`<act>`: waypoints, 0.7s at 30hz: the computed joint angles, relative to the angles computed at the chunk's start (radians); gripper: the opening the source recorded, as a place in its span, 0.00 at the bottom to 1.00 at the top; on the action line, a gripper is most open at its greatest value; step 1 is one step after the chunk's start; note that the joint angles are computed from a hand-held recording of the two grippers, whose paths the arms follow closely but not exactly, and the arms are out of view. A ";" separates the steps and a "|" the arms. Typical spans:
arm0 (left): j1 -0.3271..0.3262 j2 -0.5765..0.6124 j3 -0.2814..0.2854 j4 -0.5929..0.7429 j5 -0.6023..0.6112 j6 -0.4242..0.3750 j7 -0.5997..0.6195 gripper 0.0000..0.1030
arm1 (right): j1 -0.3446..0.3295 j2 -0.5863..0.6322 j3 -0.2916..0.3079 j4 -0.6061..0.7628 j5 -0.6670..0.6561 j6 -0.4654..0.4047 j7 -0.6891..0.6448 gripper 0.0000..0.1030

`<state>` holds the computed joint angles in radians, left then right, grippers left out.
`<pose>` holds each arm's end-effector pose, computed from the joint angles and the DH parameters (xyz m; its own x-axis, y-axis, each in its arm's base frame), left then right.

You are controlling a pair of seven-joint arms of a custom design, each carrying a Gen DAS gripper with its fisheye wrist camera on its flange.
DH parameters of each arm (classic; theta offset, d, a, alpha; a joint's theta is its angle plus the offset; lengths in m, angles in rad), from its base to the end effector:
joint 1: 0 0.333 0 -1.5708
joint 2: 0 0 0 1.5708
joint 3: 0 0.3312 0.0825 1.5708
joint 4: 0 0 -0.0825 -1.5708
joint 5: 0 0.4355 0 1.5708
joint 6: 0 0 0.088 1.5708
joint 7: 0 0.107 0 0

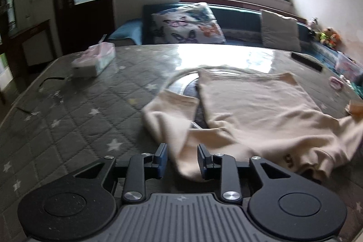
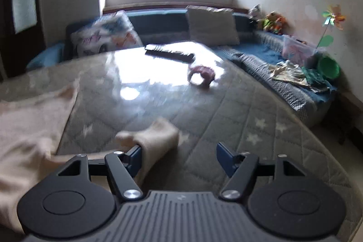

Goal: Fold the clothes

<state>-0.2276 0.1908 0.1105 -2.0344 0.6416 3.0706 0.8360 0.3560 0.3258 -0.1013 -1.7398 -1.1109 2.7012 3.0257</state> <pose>0.6575 -0.1290 0.4249 -0.0254 -0.9994 0.0231 -0.6508 -0.0010 -0.7593 0.6985 0.2208 0.4358 -0.2749 -0.9609 -0.0318 -0.5530 0.1851 -0.8124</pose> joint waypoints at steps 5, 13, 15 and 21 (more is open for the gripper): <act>0.097 0.012 -0.143 -0.023 -0.200 0.049 0.268 0.30 | -0.035 -0.056 -0.008 -0.073 0.019 0.065 0.126 0.69; 0.334 0.027 -0.477 -0.054 -0.523 0.053 0.744 0.30 | -0.073 -0.106 0.008 -0.142 -0.003 0.090 0.220 0.66; 0.360 0.031 -0.521 -0.056 -0.573 0.039 0.819 0.30 | -0.082 -0.102 0.023 -0.140 0.019 0.106 0.155 0.64; 0.397 0.040 -0.605 -0.061 -0.687 0.011 1.031 0.31 | -0.099 -0.090 0.091 -0.140 0.196 0.216 -0.266 0.58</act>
<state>0.1698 0.2308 -0.4943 -2.0954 -0.0453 3.0819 1.8667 0.2574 0.2354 -0.0108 -1.8797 -0.9152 2.9169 2.7602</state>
